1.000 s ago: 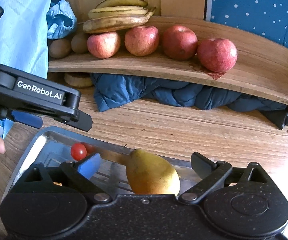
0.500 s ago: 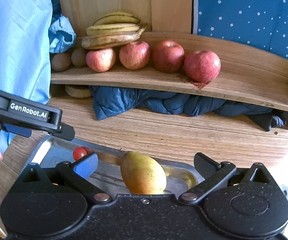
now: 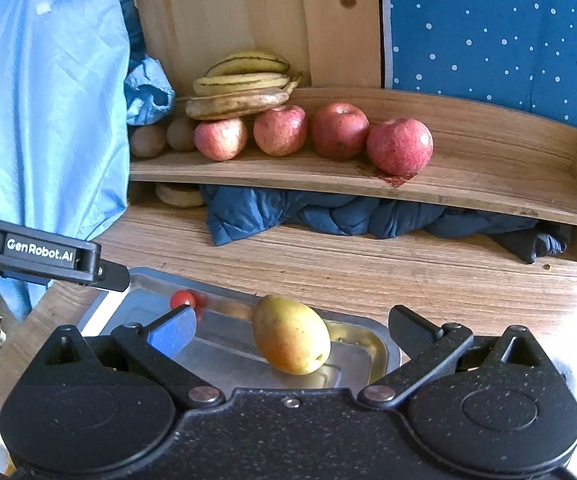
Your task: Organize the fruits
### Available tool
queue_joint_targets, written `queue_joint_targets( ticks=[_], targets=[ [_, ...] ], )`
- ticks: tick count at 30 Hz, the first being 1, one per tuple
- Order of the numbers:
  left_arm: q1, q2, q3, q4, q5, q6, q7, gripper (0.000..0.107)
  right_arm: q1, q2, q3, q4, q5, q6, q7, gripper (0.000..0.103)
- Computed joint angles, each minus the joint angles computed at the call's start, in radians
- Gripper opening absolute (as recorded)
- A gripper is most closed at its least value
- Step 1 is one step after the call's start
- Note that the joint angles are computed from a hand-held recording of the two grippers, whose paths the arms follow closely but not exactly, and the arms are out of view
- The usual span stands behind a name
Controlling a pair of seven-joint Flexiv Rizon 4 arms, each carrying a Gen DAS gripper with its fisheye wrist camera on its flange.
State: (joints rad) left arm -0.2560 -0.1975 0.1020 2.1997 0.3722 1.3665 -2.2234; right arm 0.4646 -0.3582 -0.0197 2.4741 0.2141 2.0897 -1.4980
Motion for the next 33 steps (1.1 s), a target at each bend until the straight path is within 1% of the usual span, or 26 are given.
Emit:
queue_joint_targets(
  ticks=[3,8,11,15,21,26,29,33],
  targets=[
    [-0.008,0.019,0.009,0.022,0.02,0.009,-0.027,0.102,-0.017,0.009,0.018,0.017,-0.01,0.019,0.0,0.102],
    [-0.023,0.061,0.024,0.042,0.122,-0.004,-0.129,0.102,-0.036,0.026,0.046,0.052,-0.021,0.049,-0.003,0.102],
    [-0.013,0.087,0.012,0.055,0.181,-0.017,-0.191,0.102,-0.032,0.037,0.056,0.071,-0.012,0.069,-0.01,0.102],
    [0.018,0.112,-0.006,0.094,0.232,0.036,-0.241,0.102,-0.02,0.05,0.069,0.095,0.01,0.096,-0.023,0.102],
    [0.042,0.146,-0.03,0.122,0.308,0.042,-0.321,0.102,-0.002,0.063,0.085,0.129,0.046,0.122,-0.035,0.102],
    [0.069,0.162,-0.052,0.142,0.338,0.055,-0.346,0.102,0.007,0.072,0.099,0.15,0.063,0.141,-0.04,0.102],
    [0.084,0.163,-0.054,0.151,0.36,0.088,-0.357,0.102,0.015,0.073,0.102,0.155,0.075,0.149,-0.045,0.102],
    [0.1,0.164,-0.046,0.167,0.381,0.145,-0.354,0.102,0.05,0.075,0.091,0.151,0.118,0.152,-0.069,0.102]
  ],
)
